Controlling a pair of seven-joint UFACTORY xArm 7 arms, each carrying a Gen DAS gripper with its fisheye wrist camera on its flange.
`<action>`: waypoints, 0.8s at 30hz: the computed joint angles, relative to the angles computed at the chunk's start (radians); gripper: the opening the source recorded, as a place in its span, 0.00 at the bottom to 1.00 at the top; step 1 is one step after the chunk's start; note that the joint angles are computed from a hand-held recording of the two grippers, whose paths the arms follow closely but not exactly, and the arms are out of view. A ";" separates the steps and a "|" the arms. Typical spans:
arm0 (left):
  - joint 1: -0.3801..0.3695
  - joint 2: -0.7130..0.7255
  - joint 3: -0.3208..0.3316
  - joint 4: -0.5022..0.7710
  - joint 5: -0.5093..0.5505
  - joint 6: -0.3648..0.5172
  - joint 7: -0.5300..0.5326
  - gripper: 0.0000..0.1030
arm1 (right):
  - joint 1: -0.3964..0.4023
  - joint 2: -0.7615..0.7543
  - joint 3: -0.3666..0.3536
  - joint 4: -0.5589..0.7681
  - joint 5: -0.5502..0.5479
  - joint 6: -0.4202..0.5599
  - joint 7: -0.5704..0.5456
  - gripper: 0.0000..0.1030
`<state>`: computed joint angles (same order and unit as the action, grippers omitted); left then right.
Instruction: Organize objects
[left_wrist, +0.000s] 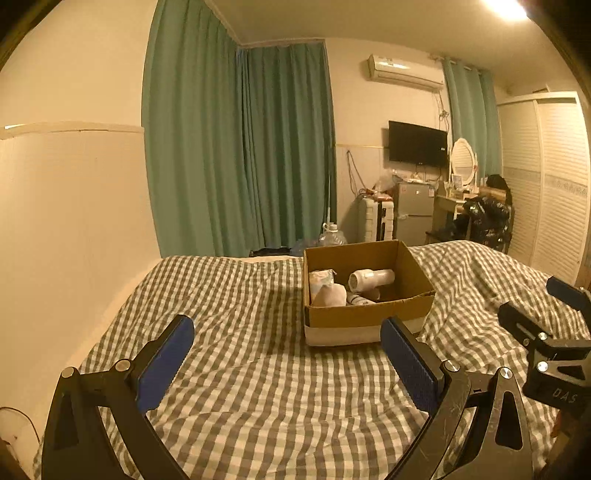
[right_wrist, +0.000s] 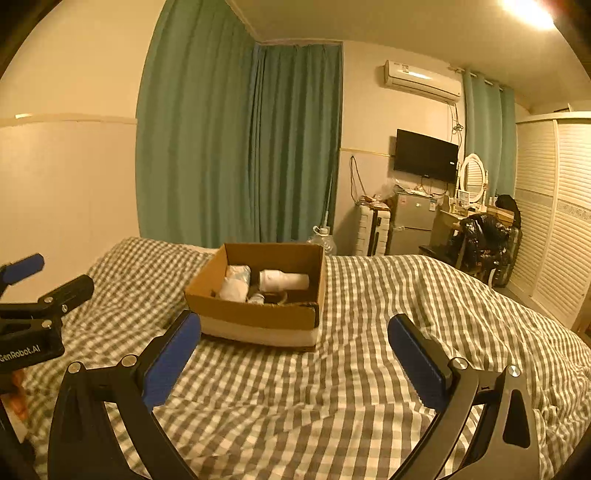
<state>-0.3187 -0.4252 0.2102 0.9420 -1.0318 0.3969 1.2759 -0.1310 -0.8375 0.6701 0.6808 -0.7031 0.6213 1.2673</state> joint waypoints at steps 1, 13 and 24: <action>-0.001 -0.004 0.003 -0.002 -0.003 0.007 0.002 1.00 | -0.001 -0.001 0.003 -0.004 -0.002 0.000 0.004 0.99; 0.003 0.004 -0.002 -0.008 0.013 -0.012 -0.024 1.00 | 0.006 -0.015 -0.001 -0.014 0.004 0.011 0.010 0.99; 0.015 0.015 -0.008 -0.006 0.019 -0.005 -0.042 1.00 | 0.004 -0.010 0.005 -0.017 -0.002 -0.008 0.019 0.99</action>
